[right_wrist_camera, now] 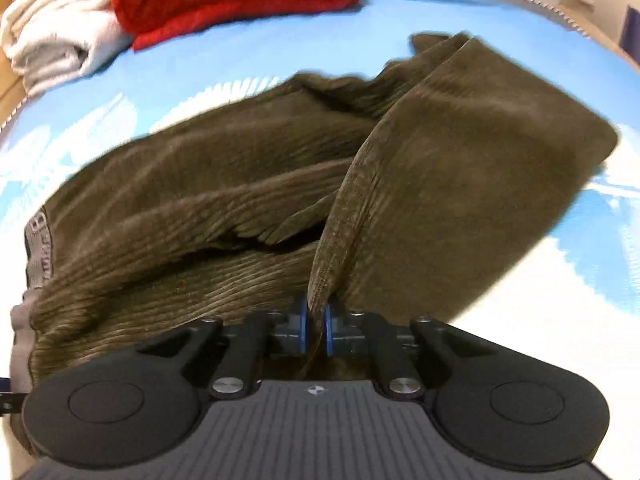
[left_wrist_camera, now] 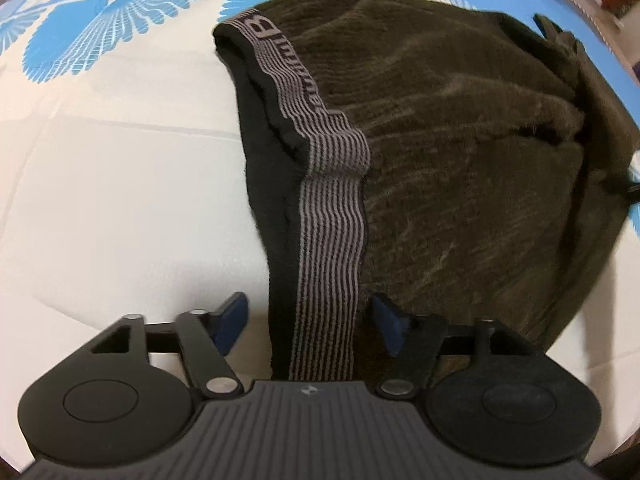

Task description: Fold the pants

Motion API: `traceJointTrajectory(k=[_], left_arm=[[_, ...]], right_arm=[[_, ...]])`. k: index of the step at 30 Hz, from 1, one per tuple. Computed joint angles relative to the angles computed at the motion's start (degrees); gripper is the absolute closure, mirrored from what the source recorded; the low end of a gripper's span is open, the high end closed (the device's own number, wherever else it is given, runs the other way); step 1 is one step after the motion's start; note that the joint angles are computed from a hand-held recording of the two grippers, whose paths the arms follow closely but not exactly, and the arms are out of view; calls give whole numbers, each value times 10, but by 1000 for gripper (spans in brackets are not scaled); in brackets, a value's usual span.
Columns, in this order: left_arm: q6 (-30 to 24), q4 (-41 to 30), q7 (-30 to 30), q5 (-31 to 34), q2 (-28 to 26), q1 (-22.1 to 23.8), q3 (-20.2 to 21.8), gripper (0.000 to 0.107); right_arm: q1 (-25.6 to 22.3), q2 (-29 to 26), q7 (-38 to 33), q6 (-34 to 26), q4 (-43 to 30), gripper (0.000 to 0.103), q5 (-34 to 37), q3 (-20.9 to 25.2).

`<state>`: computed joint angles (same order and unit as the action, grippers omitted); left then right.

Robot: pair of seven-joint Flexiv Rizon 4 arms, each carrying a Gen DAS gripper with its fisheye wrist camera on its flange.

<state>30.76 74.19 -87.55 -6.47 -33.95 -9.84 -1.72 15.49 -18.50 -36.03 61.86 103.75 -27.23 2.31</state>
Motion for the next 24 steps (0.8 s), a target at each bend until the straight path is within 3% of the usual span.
traceJointTrajectory(k=[1,2,3,5,7,10,14,17,18,20,24], left_arm=[[8,10,10,-9,4,4,-6,59],[24,22,19,-13,11,5,-9,62],[39,32,25,-14,18,5,-10,79],[59,48,33,-18,31,5,-11,97],[91,72,42,-35,48,10,-16,99],[131,99,52,-51,72,15,-18,100],[177,140,61,-68,109,26,-13,101],[173,141,32,-43,120,23,6,101],[158,136,23,-35,120,24,10,102],[120,121,14,-16,116,24,14,102],[93,96,12,10,101,19,12,99]], right_arm=[[-1,20,0,-3,12,96,-7,-2],[-5,41,1,-2,25,96,-10,-1],[-12,64,1,7,43,96,-9,4],[-27,106,-14,21,77,96,-10,13],[-42,155,-34,38,124,97,-6,27],[-51,212,-126,41,170,97,73,54],[-18,268,-310,7,190,97,204,67],[26,286,-468,-86,157,100,348,50],[32,288,-502,-117,151,100,363,51],[24,282,-511,-137,148,100,341,62],[-14,265,-435,-78,145,99,309,59]])
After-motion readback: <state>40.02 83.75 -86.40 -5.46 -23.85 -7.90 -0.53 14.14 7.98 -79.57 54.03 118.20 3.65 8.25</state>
